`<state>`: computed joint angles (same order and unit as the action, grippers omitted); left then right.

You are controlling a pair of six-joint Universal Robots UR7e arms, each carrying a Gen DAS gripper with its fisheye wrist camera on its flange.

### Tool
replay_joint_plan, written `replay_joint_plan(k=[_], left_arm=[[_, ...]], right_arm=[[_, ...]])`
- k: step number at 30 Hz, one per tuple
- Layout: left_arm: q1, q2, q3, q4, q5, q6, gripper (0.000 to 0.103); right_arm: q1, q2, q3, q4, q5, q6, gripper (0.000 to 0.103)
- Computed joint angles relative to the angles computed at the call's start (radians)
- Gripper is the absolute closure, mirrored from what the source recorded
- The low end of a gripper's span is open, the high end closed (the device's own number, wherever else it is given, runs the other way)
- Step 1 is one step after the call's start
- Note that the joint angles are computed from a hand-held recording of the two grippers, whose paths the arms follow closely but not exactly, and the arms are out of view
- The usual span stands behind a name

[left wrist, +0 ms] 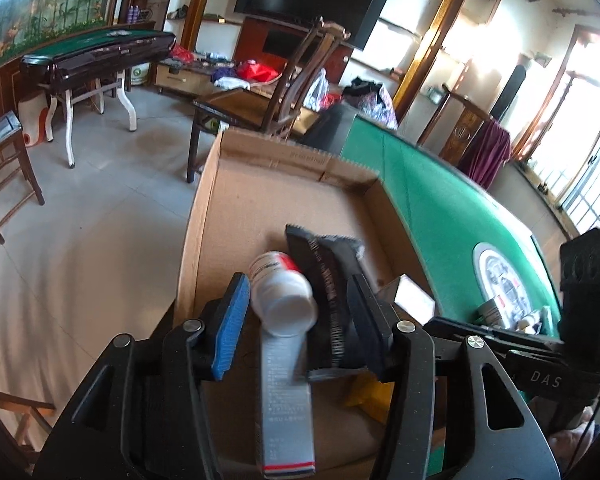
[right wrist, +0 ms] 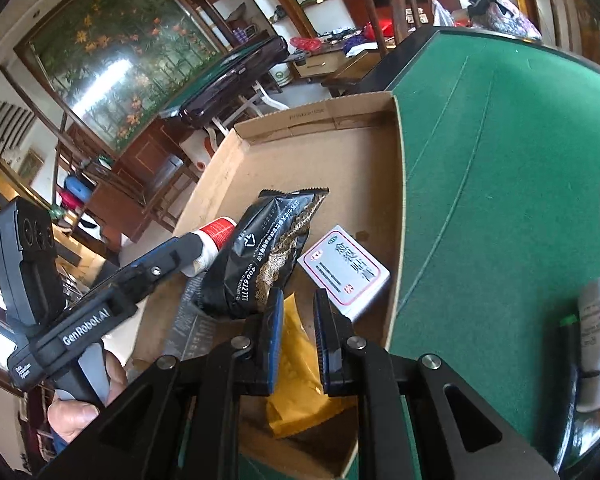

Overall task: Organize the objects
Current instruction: 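Open the left tool to drop the pill bottle into the tray, then move the left tool back over the table toward the black marker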

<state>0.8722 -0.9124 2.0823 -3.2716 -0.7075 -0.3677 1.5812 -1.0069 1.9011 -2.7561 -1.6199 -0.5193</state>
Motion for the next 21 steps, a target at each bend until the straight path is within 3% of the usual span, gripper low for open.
replay_joint_plan(k=[10, 21], left_arm=[[-0.097, -0.001, 0.021, -0.038, -0.016, 0.037, 0.045], [-0.159, 0.177, -0.135, 0.173, -0.239, 0.009, 0.045]], right_arm=[[-0.082, -0.185, 0.143, -0.037, 0.044, -0.085, 0.089], [-0.273, -0.464, 0.267, -0.113, -0.042, -0.266, 0.089]])
